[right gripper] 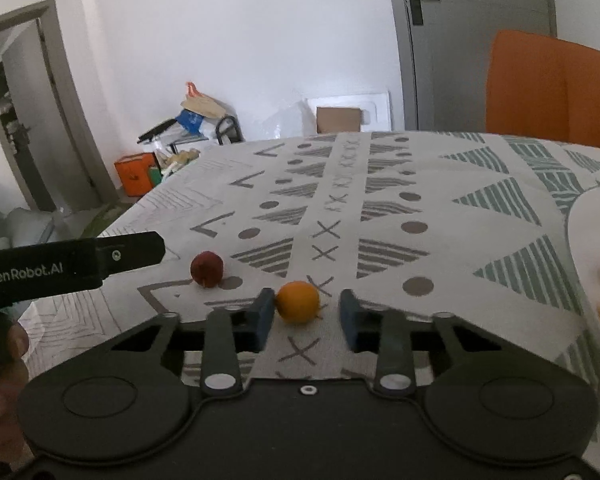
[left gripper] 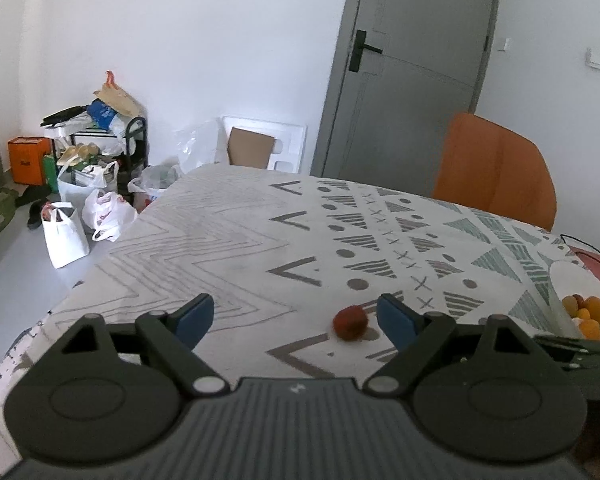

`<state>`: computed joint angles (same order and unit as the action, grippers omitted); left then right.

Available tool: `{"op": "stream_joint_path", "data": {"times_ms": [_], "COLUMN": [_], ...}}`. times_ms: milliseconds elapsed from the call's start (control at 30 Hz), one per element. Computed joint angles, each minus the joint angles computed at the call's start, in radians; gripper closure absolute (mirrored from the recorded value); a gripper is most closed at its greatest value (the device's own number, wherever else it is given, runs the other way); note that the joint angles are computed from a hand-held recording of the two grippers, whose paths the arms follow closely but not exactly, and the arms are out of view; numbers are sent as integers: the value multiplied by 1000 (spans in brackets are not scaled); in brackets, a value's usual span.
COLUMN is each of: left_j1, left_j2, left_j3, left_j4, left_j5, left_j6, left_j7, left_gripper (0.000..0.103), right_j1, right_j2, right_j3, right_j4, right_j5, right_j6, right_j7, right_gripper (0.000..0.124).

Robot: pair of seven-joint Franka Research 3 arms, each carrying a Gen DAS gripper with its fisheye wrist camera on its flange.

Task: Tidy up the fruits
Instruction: 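Grasp the small red fruit with the left tool while the right tool grasps the small orange fruit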

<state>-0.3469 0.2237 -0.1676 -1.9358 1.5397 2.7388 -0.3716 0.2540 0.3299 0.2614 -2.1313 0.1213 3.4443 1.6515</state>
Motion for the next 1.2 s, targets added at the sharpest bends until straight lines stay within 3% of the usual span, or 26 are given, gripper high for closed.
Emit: {"op": "stream_joint_path", "data": {"times_ms": [67, 233, 467, 567, 633, 733, 867, 1200], "left_j1": [-5, -22, -57, -60, -65, -99, -102, -78], "left_j2": [11, 49, 98, 130, 136, 113, 68, 12], "left_j3": [-2, -2, 18, 21, 29, 63, 55, -5], "left_j4": [16, 59, 113, 139, 141, 127, 104, 66], "left_j5": [-1, -58, -132, -203, -256, -177, -63, 8], "left_j6": [-6, -17, -17, -7, -2, 4, 3, -41], "left_j7": [14, 90, 166, 228, 255, 178, 90, 39], "left_gripper": [15, 23, 35, 57, 82, 92, 92, 92], "right_j1": [-89, -48, 9, 34, 52, 25, 14, 50], "right_j2": [2, -28, -58, -71, -77, -82, -87, -151], "right_j3": [79, 26, -52, -79, -97, -79, -71, -105], "right_j4": [-11, -47, -71, -85, -92, -101, -108, -185], "right_j5": [-65, -58, 12, 41, 63, 35, -1, 16], "right_j6": [9, 52, 48, 70, 84, 99, 118, 196], "right_j7": [44, 62, 69, 54, 36, 62, 86, 93], "right_gripper": [102, 102, 102, 102, 102, 102, 102, 102]}}
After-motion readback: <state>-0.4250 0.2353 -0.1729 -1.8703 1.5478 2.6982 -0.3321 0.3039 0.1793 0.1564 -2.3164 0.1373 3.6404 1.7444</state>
